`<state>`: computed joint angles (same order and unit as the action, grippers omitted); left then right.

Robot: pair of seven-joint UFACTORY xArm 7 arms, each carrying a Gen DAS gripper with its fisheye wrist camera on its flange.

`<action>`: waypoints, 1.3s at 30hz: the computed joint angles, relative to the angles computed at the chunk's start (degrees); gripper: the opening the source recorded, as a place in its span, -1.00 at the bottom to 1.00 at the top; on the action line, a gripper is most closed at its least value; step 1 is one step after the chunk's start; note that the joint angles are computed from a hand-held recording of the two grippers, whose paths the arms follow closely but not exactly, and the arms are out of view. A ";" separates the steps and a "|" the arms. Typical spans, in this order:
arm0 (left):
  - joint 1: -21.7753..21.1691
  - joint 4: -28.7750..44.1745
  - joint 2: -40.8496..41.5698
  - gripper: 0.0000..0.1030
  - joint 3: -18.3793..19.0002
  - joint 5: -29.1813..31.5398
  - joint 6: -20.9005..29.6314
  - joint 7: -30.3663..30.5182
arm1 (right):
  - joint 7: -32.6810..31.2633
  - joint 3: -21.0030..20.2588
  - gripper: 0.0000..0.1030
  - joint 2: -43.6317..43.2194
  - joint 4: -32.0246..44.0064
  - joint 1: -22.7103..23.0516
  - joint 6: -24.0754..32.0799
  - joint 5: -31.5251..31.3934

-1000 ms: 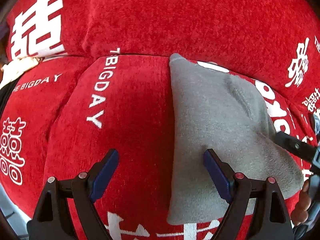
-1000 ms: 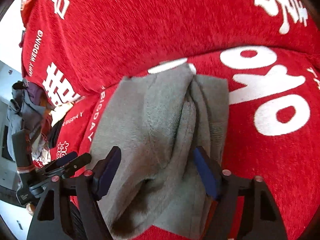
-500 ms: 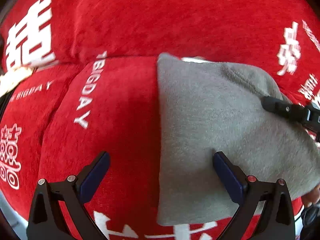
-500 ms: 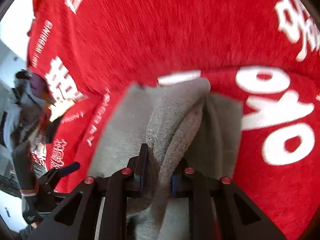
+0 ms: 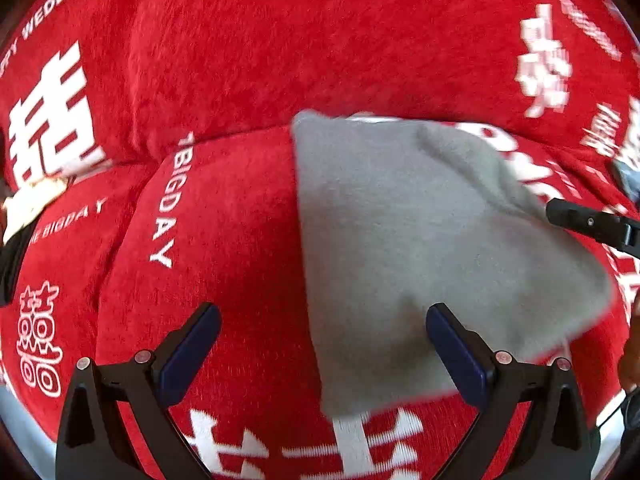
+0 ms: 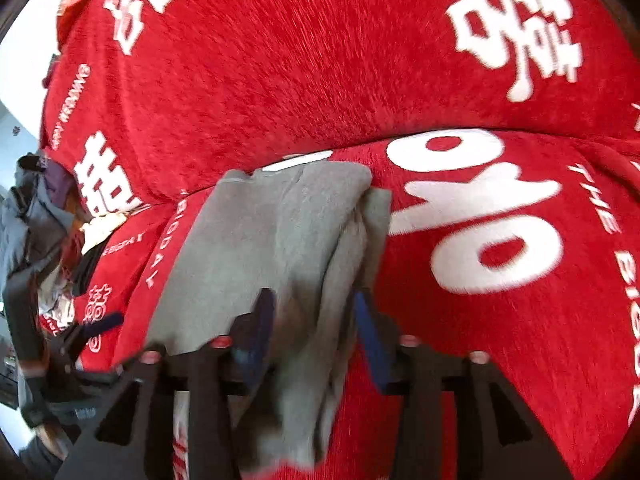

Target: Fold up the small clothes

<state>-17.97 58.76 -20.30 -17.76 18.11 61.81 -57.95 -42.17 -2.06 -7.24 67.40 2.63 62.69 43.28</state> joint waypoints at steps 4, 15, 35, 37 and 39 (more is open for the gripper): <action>-2.67 -3.22 -2.79 1.00 -2.19 0.46 -0.94 3.65 | -0.63 -1.31 0.33 -2.99 -2.14 -0.35 2.57 1.95; -1.34 -7.87 -4.20 0.97 1.65 -0.68 -1.60 -4.89 | 1.63 2.56 -0.60 -2.07 -1.96 3.15 -0.76 -1.56; 0.68 -0.45 -3.52 0.97 -2.68 -3.48 -7.51 7.87 | 7.38 2.78 0.22 11.72 10.07 1.87 -2.43 -1.34; 1.06 3.54 3.15 0.97 -2.64 -2.29 -7.37 7.75 | 10.70 4.53 0.12 17.17 15.22 1.66 -0.26 -3.38; -0.31 5.38 7.37 0.97 -0.52 -4.28 -9.09 9.30 | 9.41 6.35 -0.54 18.94 17.35 1.67 -0.02 -5.42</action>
<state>-18.28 64.14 -12.93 -18.28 13.83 52.72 -48.65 -32.76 4.29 11.70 84.75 4.30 62.67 37.86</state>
